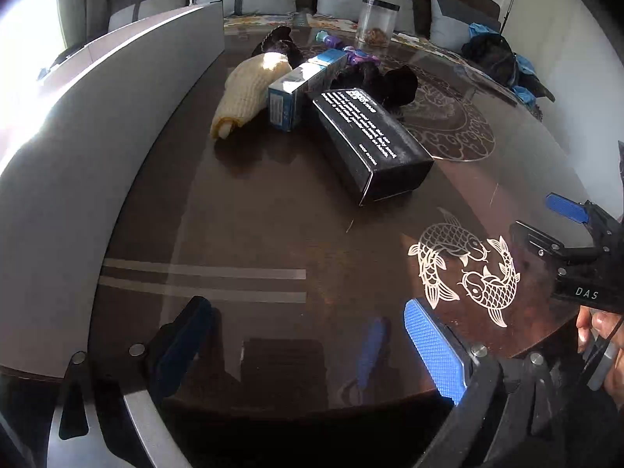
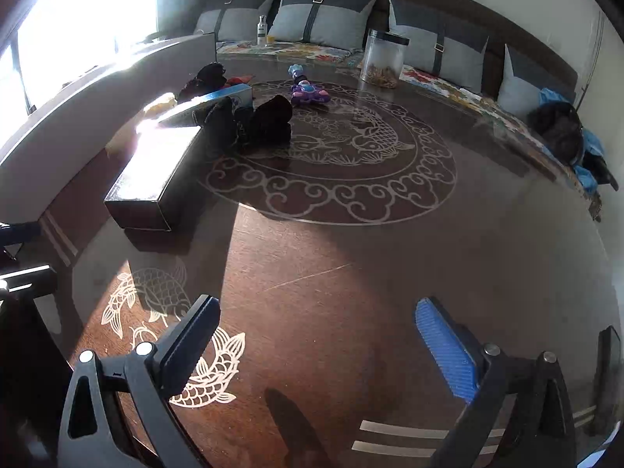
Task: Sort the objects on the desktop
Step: 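Open both tools and move them back over the table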
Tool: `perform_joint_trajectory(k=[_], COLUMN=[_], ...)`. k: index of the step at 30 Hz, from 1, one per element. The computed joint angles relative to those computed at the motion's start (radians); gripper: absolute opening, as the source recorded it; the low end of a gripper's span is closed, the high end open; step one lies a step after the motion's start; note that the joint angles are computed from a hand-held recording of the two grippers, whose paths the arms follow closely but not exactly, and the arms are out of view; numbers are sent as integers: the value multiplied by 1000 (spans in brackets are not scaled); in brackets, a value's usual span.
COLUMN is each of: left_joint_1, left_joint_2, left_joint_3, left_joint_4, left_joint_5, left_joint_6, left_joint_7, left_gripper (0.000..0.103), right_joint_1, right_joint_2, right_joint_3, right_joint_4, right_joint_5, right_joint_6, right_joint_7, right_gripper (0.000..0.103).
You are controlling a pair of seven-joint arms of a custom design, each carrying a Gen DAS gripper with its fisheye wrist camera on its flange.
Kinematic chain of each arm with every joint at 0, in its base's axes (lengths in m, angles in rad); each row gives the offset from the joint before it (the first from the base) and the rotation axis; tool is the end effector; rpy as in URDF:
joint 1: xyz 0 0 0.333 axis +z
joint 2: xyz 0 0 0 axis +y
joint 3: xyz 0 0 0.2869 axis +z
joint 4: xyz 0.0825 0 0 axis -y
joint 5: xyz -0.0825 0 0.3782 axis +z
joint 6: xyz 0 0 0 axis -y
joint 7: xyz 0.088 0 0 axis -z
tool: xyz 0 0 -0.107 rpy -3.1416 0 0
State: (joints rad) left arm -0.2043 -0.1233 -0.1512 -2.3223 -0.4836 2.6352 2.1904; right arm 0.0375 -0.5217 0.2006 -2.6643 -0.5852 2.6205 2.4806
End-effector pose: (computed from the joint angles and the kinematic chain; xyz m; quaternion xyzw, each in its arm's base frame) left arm 0.4954 -0.1724 0.4097 -0.4488 0.8553 -0.2472 0.0767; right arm 0.4034 0.1092 0.4244 -0.5891 0.7407 -0.2849 0.1523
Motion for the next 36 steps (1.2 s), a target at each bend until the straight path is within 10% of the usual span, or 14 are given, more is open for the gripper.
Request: perform_joint_trajectory(k=[13,31,36], left_joint_1=[-3,-41,-64], left_joint_2=[79,59,41], left_joint_3=[-28,-20,-8], left_joint_4=[30,-36,-60], left_joint_5=[86,-211,-361], left_joint_6=[152,290,322], left_joint_7=[-60,224,360], left_gripper=[103,103,103], right_joint_1=[12,-2,44], right_joint_2=[109,81,79], right_joint_3=[-38,-30,-72], right_joint_4=[40,-2,-10], right_joint_5=[25,27,152], right_joint_6=[59,109,279], right_joint_7=[-2,39,-42], right_gripper=[101,103,103])
